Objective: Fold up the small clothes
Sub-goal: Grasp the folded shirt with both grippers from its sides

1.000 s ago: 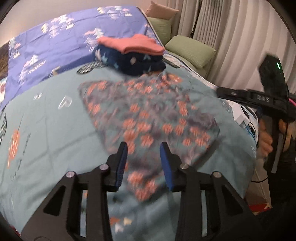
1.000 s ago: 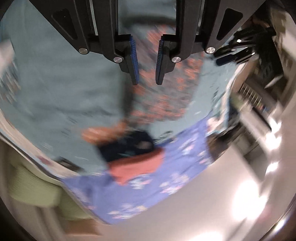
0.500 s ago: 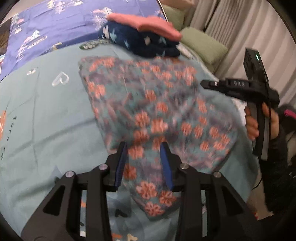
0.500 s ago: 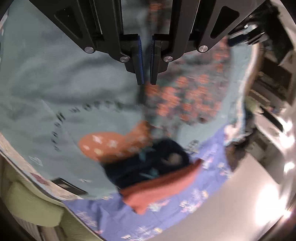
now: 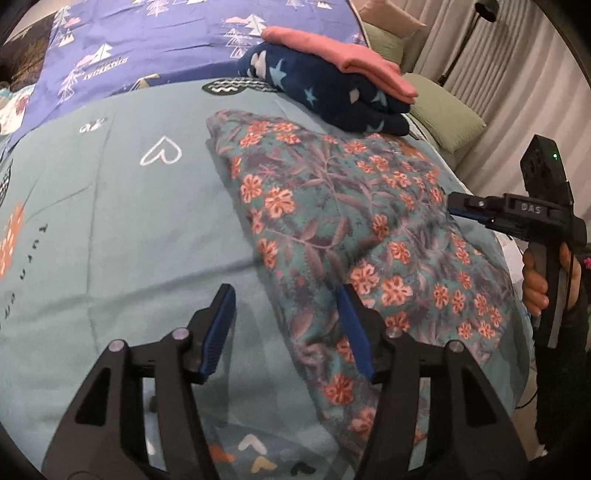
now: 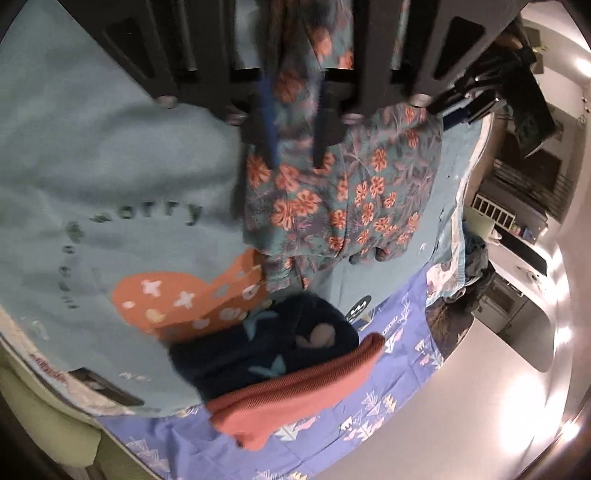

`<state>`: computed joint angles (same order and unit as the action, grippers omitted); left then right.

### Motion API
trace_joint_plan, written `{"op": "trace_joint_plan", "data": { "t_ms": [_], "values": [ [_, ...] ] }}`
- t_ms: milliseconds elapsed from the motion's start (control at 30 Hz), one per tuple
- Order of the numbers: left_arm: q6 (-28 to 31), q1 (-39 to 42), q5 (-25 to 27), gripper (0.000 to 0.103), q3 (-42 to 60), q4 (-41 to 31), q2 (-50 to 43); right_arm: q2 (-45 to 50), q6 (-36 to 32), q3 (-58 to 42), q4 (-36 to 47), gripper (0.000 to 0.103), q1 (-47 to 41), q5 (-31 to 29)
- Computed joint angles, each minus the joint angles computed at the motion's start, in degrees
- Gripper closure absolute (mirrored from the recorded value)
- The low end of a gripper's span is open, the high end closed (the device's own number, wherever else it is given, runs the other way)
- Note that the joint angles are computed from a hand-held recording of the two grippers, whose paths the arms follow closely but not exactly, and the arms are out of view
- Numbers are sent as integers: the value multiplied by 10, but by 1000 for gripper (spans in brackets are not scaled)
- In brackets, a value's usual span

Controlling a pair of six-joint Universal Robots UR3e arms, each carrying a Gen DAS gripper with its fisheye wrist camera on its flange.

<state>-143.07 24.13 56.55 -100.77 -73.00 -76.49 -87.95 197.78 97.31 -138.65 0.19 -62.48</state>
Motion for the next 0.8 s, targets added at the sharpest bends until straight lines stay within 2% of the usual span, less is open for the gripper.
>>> {"op": "trace_joint_plan", "data": {
  "t_ms": [33, 100, 233, 467, 800],
  "values": [
    [10, 6, -12, 44, 9, -17, -2, -15, -11, 15, 0, 38, -11, 16],
    [21, 22, -47, 41, 24, -48, -10, -21, -41, 20, 19, 33, -30, 55],
    [5, 15, -70, 38, 44, -42, -47, -8, -63, 30, 45, 33, -54, 111],
    [-12, -18, -76, 36, 95, -52, -126, 40, -83, 35, 14, 31, -64, 185],
    [3, -27, -103, 28, 107, -36, -163, 122, -125, -53, 23, 31, -40, 198]
  ]
}}
